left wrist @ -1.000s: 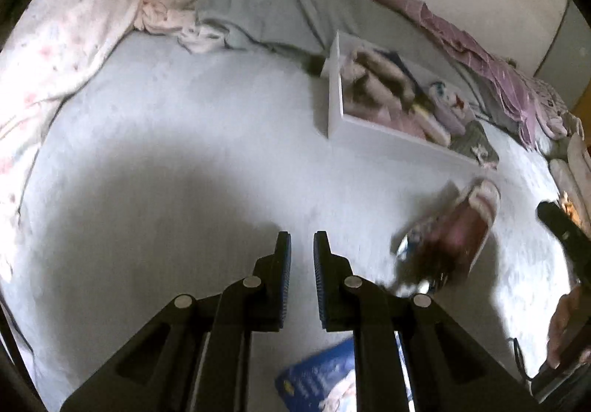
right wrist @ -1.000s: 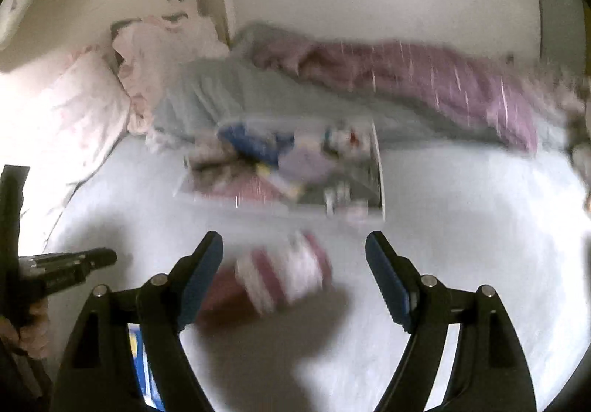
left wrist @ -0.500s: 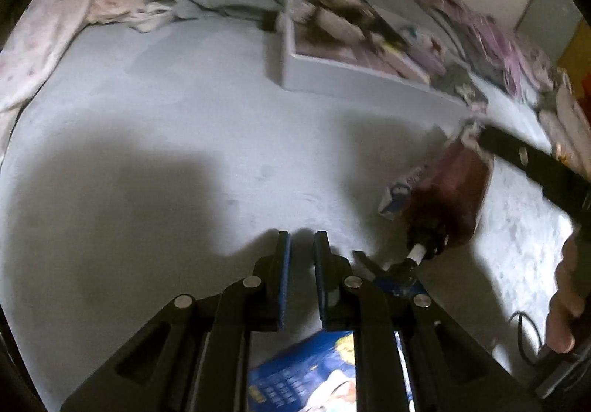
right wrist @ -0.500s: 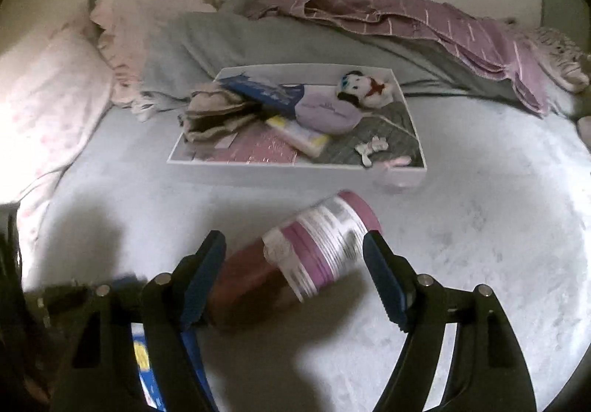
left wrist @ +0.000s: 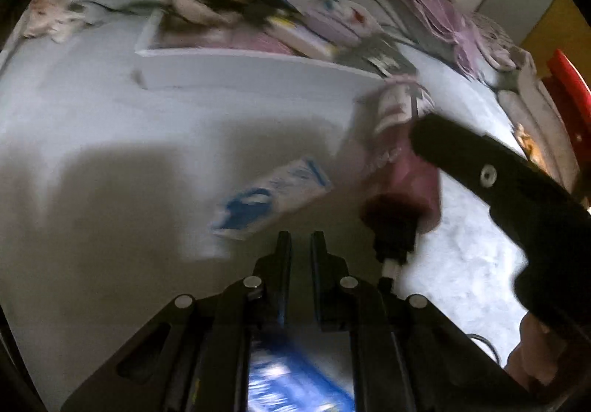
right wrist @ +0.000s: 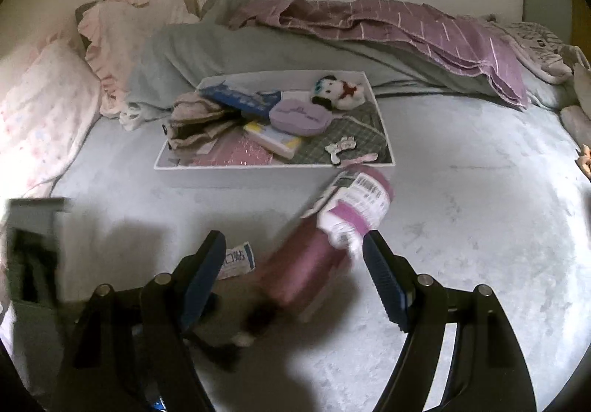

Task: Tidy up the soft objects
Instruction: 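Move both open tools back toward the pink bottle and packets, then grasp the small white-blue bandage box with the left tool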

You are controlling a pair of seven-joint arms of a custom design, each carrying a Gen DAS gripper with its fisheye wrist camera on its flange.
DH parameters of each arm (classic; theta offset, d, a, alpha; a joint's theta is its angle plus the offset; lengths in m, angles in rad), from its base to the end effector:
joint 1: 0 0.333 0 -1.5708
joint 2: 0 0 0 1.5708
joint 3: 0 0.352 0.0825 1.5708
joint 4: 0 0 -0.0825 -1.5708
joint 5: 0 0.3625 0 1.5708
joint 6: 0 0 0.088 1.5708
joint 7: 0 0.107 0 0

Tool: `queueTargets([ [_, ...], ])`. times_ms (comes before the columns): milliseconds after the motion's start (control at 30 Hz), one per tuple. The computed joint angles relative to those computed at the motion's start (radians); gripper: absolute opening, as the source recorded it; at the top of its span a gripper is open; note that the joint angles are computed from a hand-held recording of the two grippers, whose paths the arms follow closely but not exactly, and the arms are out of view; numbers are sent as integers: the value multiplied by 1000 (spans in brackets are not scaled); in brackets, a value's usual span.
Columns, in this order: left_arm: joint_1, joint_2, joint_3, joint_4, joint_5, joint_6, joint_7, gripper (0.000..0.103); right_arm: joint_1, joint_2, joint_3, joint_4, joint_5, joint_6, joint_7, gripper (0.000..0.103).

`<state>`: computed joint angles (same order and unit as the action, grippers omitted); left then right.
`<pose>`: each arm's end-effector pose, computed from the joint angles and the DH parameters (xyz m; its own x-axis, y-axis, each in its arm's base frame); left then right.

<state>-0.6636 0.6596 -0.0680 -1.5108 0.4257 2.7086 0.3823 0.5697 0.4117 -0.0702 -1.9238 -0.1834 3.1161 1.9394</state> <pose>0.5608 -0.5061 0.3762 0.0588 -0.9471 0.3155 -0.8674 -0.2049 -0.4534 0.5793 0.3409 0.4161 0.3602 -0.9276 -0.0989 -0.6894 -0.1932 -0.6981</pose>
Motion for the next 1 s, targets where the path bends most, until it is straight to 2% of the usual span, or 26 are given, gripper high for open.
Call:
queueTargets([
  [100, -15, -20, 20, -30, 28, 31, -9, 9, -40, -2, 43, -7, 13, 15, -31, 76],
  [200, -51, -78, 86, -100, 99, 45, -107, 15, -134, -11, 155, -34, 57, 47, -102, 75],
  [233, -49, -91, 92, -118, 117, 54, -133, 20, -150, -13, 175, -45, 68, 60, -122, 75],
  [300, -31, -115, 94, -157, 147, 88, -171, 55, -174, -18, 208, -67, 86, 84, -157, 75],
  [367, -29, -120, 111, -176, 191, 132, -210, 59, -206, -22, 249, -88, 106, 93, -189, 75],
  [500, 57, -54, 12, -109, 132, 131, -57, 59, -253, -34, 298, -139, 146, 109, -228, 75],
  [567, 64, -14, -5, -63, 89, 107, 5, 53, -263, -40, 305, -162, 162, 132, -233, 75],
  [633, 2, 11, 56, -10, 118, 36, -2, 44, -297, -43, 335, -185, 172, 161, -233, 75],
  [700, -34, 25, 77, 37, 148, -61, 8, 31, -339, -43, 376, -207, 172, 193, -226, 75],
  [733, -32, 22, 74, 35, 154, -65, 2, 28, -347, -42, 383, -212, 169, 201, -219, 75],
  [800, -20, 7, 65, 10, 153, -44, -30, 10, -345, -42, 378, -224, 161, 213, -204, 75],
  [900, -3, -27, 57, -51, 149, 10, -77, 6, -302, -46, 330, -234, 148, 207, -199, 77],
  [1000, -20, -71, 79, -110, 185, 30, -134, 2, -318, -48, 346, -249, 127, 211, -203, 79],
])
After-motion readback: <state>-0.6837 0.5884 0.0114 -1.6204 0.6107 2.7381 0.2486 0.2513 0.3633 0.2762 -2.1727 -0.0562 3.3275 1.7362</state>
